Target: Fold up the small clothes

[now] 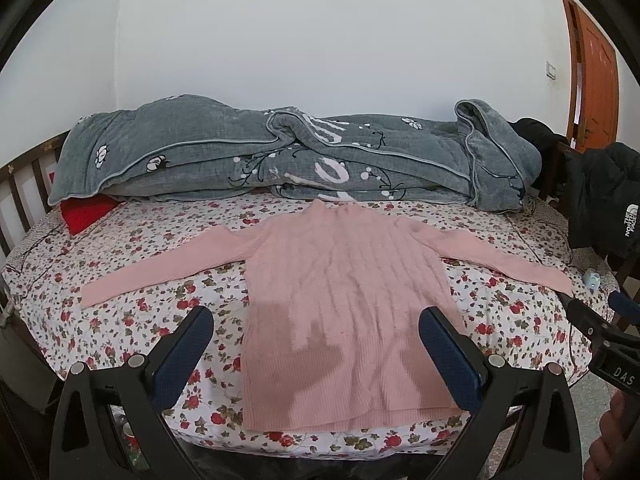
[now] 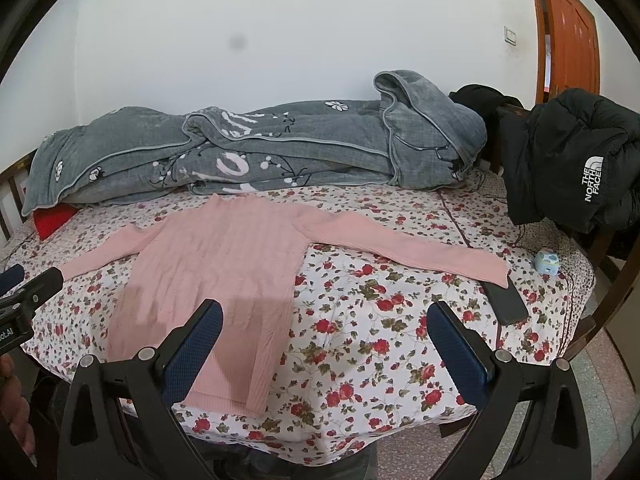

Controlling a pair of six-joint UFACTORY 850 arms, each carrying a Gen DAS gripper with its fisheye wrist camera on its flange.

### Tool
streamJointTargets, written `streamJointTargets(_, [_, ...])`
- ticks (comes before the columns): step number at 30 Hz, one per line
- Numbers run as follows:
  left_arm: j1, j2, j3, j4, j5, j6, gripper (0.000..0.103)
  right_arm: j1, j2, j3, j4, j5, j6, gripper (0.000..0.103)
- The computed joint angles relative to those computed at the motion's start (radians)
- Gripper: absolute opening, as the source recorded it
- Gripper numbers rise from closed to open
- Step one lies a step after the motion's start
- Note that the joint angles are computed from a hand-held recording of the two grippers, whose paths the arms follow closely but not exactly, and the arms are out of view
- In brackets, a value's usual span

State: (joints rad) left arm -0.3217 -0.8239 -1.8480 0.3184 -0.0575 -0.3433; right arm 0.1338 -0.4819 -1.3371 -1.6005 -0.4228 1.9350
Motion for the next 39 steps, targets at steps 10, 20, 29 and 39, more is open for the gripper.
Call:
streamJointTargets(10, [-0.001,0.008,0.012,-0.042,0.011,0.044,0.103,0.002,0.0,0.0,0.001,-0.005,-0.002,0.1])
streamJointTargets(20, [-0.003,0.008,0.013,-0.005,0.012,0.003,0.103,0.002,0.001,0.002,-0.003,-0.003,0.002,0.1])
streamJointTargets(29, [-0.006,0.01,0.013,-0.008,0.009,0.004,0.103,0.004,0.005,0.008,-0.012,-0.007,0.012,0.1])
streamJointTargets(39, [-0.012,0.016,0.021,0.045,0.014,-0.05,0.103,0.005,0.009,0.011,-0.02,-0.006,0.019,0.1])
